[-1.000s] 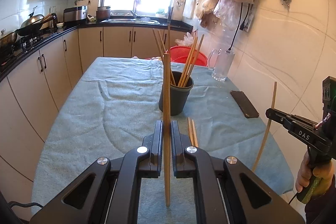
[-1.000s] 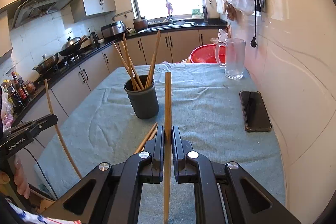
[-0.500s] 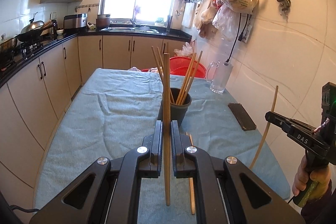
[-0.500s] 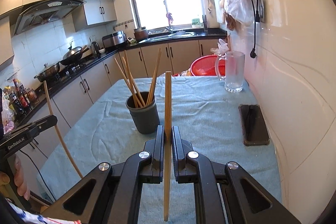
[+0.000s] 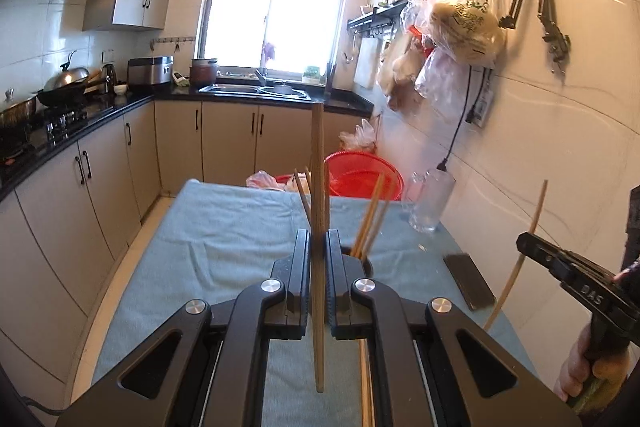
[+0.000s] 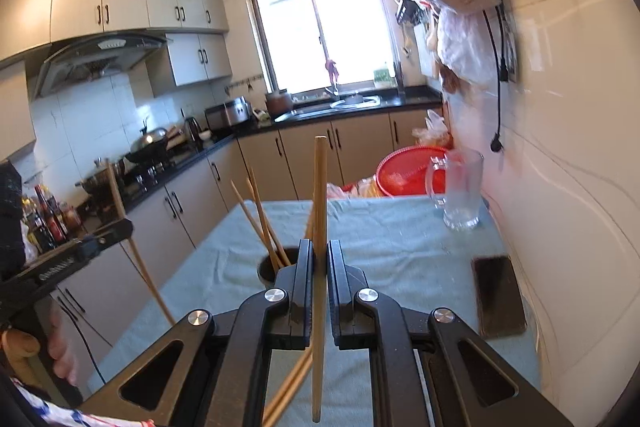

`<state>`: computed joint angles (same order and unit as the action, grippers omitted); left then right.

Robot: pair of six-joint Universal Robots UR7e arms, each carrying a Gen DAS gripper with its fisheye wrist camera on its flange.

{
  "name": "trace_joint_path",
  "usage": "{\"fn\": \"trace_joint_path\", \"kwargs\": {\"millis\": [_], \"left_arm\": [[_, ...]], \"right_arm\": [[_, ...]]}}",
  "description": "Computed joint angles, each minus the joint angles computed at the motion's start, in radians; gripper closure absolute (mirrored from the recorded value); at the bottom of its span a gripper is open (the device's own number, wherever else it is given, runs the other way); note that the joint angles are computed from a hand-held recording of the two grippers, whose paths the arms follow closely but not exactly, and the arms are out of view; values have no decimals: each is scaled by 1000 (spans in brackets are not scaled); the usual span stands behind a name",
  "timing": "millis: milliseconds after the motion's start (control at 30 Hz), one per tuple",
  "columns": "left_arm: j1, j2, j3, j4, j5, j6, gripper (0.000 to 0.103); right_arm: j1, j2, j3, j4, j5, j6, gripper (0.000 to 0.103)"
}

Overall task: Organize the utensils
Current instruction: 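Lift both held chopsticks up and carry them over the black holder, then lower both chopsticks into the holder and open both tools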

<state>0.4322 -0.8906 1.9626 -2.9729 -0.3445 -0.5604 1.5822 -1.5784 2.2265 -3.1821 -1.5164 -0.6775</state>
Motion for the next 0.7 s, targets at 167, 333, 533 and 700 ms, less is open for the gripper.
{"fn": "trace_joint_path", "kwargs": {"millis": [167, 333, 533, 700], "left_arm": [[41, 51, -90, -52, 0, 125, 96], [82, 81, -162, -64, -23, 190, 96], [114, 112, -225, -99, -49, 260, 96], [128, 126, -261, -160, -77, 310, 96]], "right_arm": [[39, 50, -49, -15, -4, 12, 96], [68, 104, -108, -19, 1, 34, 96], [89, 170, -179, -35, 15, 62, 96], [97, 226, -237, -43, 35, 105, 96]]}}
